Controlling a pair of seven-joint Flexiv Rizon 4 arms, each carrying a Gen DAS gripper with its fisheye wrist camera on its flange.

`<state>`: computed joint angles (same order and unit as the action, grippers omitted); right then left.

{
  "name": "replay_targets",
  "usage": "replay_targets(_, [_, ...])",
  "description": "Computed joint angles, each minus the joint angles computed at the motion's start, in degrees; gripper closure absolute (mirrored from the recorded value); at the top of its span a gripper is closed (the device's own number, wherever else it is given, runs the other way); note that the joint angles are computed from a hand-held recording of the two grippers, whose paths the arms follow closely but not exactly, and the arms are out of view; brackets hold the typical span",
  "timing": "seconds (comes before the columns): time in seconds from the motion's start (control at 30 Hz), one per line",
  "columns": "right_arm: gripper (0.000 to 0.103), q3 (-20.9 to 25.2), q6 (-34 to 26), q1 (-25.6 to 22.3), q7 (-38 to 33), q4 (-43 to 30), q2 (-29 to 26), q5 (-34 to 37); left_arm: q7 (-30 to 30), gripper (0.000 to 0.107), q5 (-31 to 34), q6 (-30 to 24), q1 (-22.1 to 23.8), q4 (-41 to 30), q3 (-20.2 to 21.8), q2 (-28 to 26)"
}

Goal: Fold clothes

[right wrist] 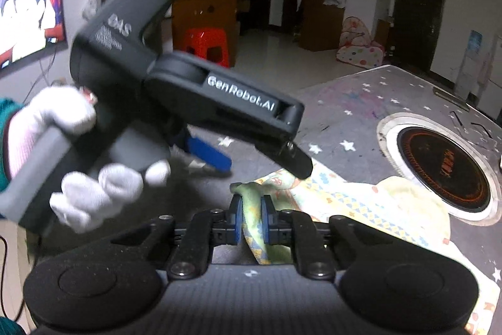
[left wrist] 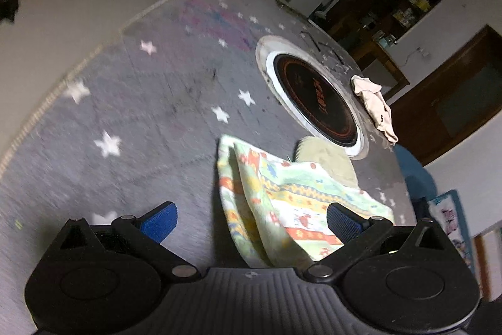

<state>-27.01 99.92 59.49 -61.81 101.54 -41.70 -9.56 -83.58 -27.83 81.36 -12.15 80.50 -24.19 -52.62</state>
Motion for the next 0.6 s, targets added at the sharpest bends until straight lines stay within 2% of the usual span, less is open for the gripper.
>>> replay_targets(0.13, [0.093,-0.7,1.0,0.6,0.2,0.7,0.4,1.1,-0.7,0.005,-1.5,-2.0,-0.1,-2.2,-1.3,-1.7])
replay_targets(0.3, [0.093,-1.2,1.9,1.2,-0.5,1.1,0.5,2.5,1.0,0.016,-3.0,-2.3,0.5,-3.9,-4.1,-3.5])
replay_targets(0.37, [0.093,-0.9,2.1,0.9,-0.9,1.0,0.5,2.9,2.0,0.029,-3.3,-2.4,0.7,-4.2,-4.8,-3.9])
replay_targets(0.4, [0.093,-0.7,2.2,0.9,-1.1,1.0,0.5,3.1,2.3,0.032,-3.5,-2.4,0.7,-4.2,-5.0,-4.0])
replay_targets(0.47, [0.093,-0.6,2.3,0.9,-1.5,1.1,0.4,3.5,2.8,0.046,-3.9,-2.5,0.6,-4.3,-5.3,-4.2])
replay_targets(0.57, [0.093,-0.6,2.4,1.0,-1.8,0.9,0.2,4.1,2.9,0.055,-4.5,-2.5,0.5,-4.1,-5.1,-4.3])
replay_targets(0.6, [0.093,-0.6,2.4,1.1,-1.9,0.9,0.2,4.2,2.9,0.056,-4.7,-2.3,0.5,-4.0,-5.1,-4.3])
